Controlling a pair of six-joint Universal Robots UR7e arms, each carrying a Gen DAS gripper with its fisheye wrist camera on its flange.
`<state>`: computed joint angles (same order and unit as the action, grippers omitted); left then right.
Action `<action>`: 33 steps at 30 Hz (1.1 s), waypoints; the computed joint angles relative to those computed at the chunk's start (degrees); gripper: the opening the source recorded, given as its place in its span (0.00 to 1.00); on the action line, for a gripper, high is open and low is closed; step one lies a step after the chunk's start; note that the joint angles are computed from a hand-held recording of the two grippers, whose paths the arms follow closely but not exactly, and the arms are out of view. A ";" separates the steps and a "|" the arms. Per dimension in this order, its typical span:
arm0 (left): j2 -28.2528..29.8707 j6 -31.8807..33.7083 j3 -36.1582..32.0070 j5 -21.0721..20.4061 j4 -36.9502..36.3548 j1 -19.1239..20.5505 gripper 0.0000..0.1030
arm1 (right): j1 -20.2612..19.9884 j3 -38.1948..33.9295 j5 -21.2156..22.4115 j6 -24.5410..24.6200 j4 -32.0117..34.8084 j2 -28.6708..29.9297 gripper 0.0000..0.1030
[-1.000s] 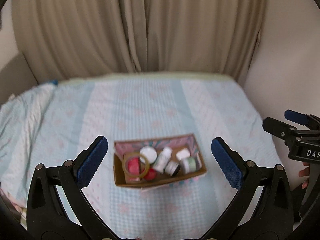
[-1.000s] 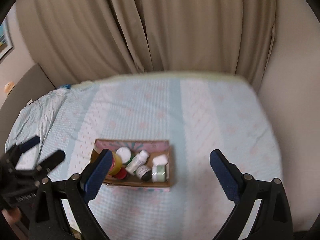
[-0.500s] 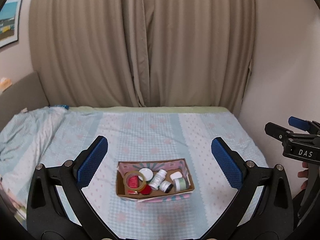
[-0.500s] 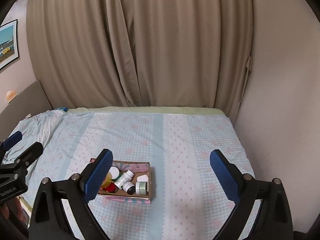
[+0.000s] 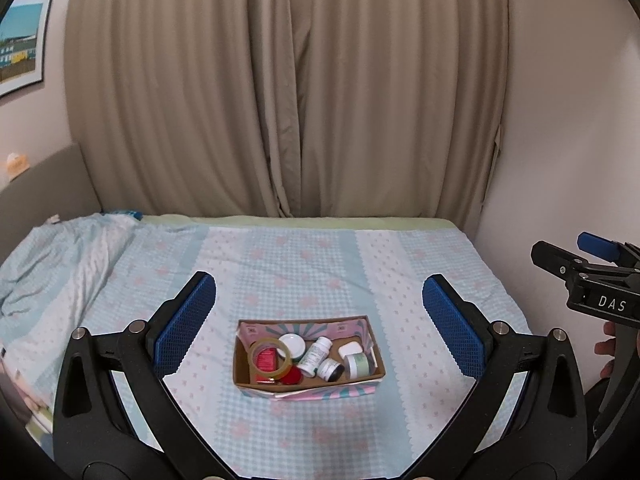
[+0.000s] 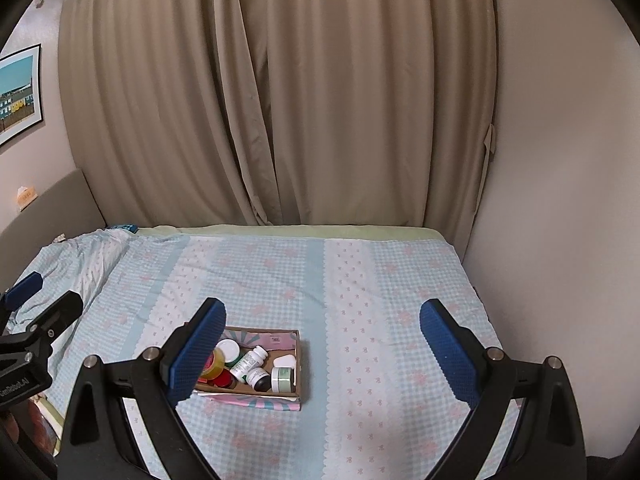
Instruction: Organize rigid objects
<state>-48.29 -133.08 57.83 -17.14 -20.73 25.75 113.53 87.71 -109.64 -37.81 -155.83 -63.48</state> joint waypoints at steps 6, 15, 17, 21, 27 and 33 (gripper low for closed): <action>1.64 -3.99 -2.38 -0.26 5.81 -0.31 1.00 | 0.30 0.48 0.11 -0.76 -1.48 -0.29 0.94; 1.86 -5.03 -2.93 0.12 7.09 -0.48 1.00 | 0.55 0.20 0.52 -0.45 -1.76 -0.15 0.94; 2.01 -4.91 -3.15 0.14 7.27 -0.37 1.00 | 0.66 0.23 0.27 -0.62 -2.07 -0.08 0.94; 2.19 -4.39 -3.47 0.34 7.11 -0.12 1.00 | 0.60 0.59 0.14 -0.57 -2.90 0.04 0.94; 2.54 -4.65 -4.14 0.42 8.07 0.18 1.00 | 0.70 0.34 -0.28 -0.07 -3.23 0.43 0.94; 2.60 -4.95 -4.30 0.49 8.39 0.43 1.00 | 0.66 0.48 -0.17 -0.05 -3.19 0.32 0.94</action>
<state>-45.68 -138.03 53.53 -16.65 -12.34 26.17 114.19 88.19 -109.81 -37.87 -159.01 -63.16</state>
